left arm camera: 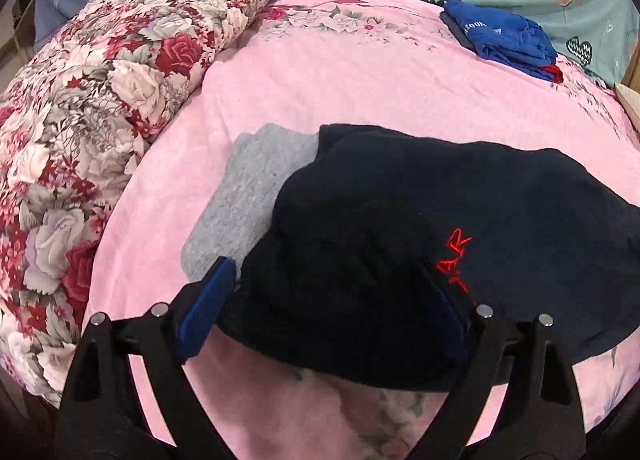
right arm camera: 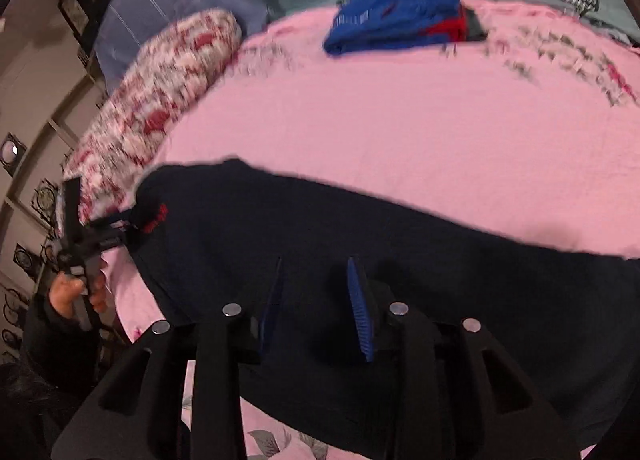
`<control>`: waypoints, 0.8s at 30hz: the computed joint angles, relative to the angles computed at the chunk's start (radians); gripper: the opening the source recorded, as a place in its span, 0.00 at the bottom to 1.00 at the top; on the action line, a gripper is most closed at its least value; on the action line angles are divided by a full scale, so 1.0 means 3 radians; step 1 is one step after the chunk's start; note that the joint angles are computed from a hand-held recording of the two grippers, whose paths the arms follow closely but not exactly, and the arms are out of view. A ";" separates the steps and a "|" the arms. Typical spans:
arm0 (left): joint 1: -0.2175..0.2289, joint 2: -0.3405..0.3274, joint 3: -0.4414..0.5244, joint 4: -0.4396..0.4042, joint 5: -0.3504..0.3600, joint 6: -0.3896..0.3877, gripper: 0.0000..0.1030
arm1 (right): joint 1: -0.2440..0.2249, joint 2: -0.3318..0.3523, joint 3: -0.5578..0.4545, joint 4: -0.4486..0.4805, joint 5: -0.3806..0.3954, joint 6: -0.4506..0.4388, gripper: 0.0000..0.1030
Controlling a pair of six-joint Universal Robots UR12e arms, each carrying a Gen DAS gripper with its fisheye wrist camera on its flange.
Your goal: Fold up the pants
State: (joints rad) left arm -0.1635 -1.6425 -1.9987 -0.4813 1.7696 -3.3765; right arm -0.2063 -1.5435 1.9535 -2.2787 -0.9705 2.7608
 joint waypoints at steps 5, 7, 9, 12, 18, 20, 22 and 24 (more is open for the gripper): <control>-0.0150 0.0071 -0.0040 0.0305 0.0136 0.0152 0.89 | 0.0020 0.0186 -0.0303 0.0372 0.0466 0.0005 0.44; -0.0217 0.0058 -0.0032 0.0525 -0.0059 0.0369 0.93 | 0.0098 0.0302 -0.0485 0.0300 0.0672 0.0045 0.60; -0.0320 0.0011 0.0005 0.0636 -0.0154 0.0554 0.95 | 0.0196 0.0500 -0.0750 0.0542 0.0882 -0.0034 0.68; -0.0448 -0.0161 0.0141 0.0623 -0.0072 0.0674 0.95 | 0.0388 0.0838 -0.1174 0.1083 0.0757 -0.0077 0.67; -0.0319 -0.0309 0.0316 0.0048 -0.0356 0.0343 0.95 | 0.0517 0.1162 -0.1683 0.2510 0.0700 -0.0538 0.69; -0.0256 -0.0302 0.0313 0.0019 -0.0506 0.0278 0.95 | 0.0513 0.1194 -0.1798 0.2926 0.0794 -0.0814 0.69; -0.0259 -0.0316 0.0319 0.0006 -0.0491 0.0312 0.96 | 0.0513 0.1223 -0.1896 0.3231 0.0837 -0.0984 0.69; -0.0270 -0.0333 0.0329 0.0002 -0.0454 0.0331 0.97 | 0.0522 0.1222 -0.1942 0.3398 0.0799 -0.1072 0.69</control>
State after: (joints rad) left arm -0.2445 -1.7425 -1.9000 -0.4808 1.6334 -3.2771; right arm -0.0498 -1.1770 1.3709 -1.2592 -0.7309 2.4392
